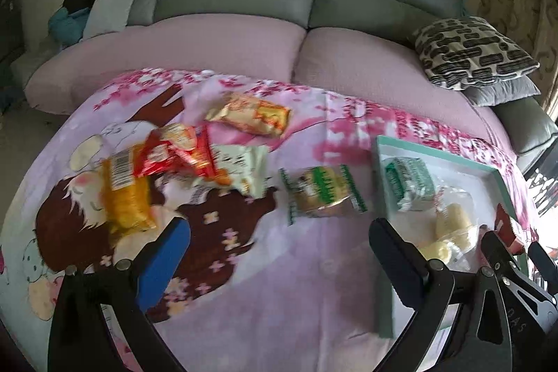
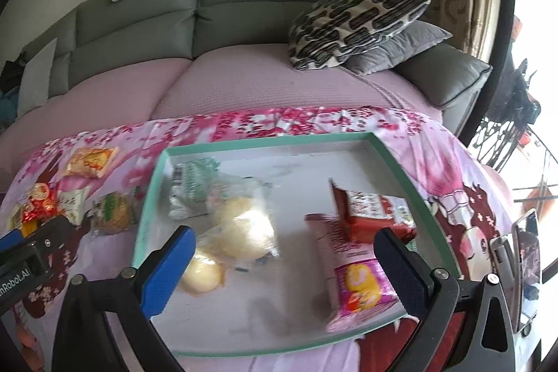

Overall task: Organize snacks
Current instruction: 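Withdraw both open grippers from the tray toward the remaining snacks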

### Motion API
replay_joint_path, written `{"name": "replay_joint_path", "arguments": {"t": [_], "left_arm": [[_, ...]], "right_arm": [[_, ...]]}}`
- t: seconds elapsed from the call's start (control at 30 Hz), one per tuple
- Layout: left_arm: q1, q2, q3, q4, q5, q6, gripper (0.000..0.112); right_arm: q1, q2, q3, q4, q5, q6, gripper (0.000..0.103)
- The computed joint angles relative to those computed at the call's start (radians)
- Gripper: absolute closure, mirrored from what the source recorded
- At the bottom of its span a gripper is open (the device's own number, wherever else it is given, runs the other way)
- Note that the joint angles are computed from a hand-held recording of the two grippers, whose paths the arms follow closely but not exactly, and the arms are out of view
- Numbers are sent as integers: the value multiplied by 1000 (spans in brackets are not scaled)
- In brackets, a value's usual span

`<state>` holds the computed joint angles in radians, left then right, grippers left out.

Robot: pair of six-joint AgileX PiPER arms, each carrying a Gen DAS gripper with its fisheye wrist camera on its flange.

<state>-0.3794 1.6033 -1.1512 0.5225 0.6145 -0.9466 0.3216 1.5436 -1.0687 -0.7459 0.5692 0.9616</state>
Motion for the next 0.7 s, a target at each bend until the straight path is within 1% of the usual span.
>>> {"name": "replay_joint_path", "arguments": {"t": [0.1,0.17,0.23,0.33,0.53,0.7], "left_arm": [[47,-34,41,-59,-12,39,10],[77,-61,73,-72,-16,52,10],[96,-83,99,-73,-14,54,10],[143,-110,138,-111,-13,92,10],[248,-165,209,-146,-11,124,10],[326,-219,268,-176,-30,165,10]], "right_arm": [[32,5,-9,18,11,-7,0],[47,9,-15,57,6,-31,0],[56,17,-26,129,1,-77,0],[71,37,-47,219,5,-121,0],[156,68,-78,194,28,-87,0],[227,109,-114,198,44,-87,0]]}}
